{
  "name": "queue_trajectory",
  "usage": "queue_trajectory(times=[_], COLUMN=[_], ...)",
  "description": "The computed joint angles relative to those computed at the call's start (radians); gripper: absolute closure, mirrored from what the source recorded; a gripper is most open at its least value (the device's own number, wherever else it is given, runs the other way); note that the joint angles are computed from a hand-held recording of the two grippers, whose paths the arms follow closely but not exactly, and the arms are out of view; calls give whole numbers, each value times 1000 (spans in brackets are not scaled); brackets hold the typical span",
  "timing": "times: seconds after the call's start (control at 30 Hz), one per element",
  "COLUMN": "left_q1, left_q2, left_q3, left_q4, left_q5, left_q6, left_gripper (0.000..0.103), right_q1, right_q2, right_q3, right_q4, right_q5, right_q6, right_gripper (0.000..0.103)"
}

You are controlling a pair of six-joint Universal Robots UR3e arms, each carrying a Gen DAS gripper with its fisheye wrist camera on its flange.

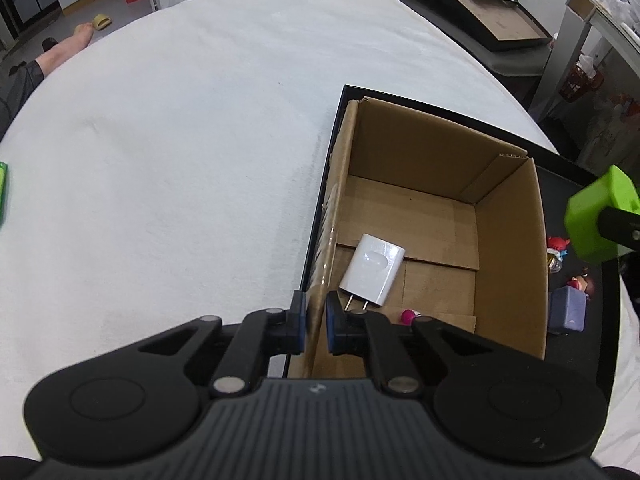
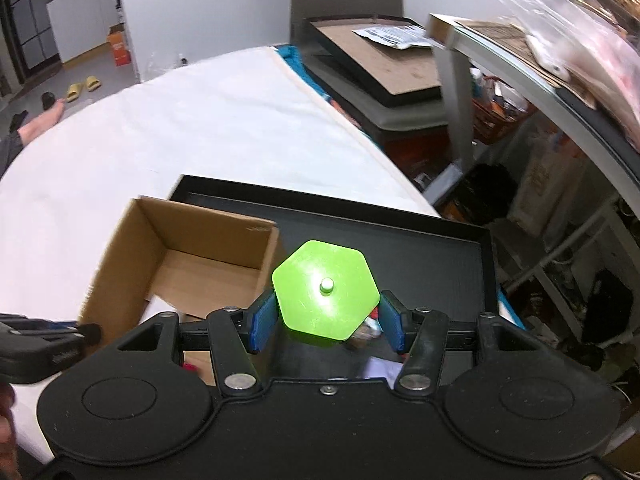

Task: Organize rigid objects
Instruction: 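Carry the green hexagonal block with the right gripper into the box and release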

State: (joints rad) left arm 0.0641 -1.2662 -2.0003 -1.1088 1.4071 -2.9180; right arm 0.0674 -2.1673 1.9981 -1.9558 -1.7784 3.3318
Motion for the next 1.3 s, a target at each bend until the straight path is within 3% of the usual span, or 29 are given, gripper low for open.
queue_trajectory(times=[0.43,0.8,1.03,1.3], left_q1=[82,136,147,155], left_q2=[20,25,12,9], left_q3=[-12,-7,10,11], left_q4=[-43,-91,-116,-120], left_q5=[-84,-137,-153,-155], left_q6=[59,86,93,98], left_gripper=[94,93,93,92], right_q1=[180,241,244,228], right_q2=[246,429,475,417], right_q3=[-106,-228,-244,-190], right_q4=[-113,-194,-232,-221], right_q5=[-40,-7,2,-1], right_q6=[93,96,97,137], right_gripper=[50,50,47,39])
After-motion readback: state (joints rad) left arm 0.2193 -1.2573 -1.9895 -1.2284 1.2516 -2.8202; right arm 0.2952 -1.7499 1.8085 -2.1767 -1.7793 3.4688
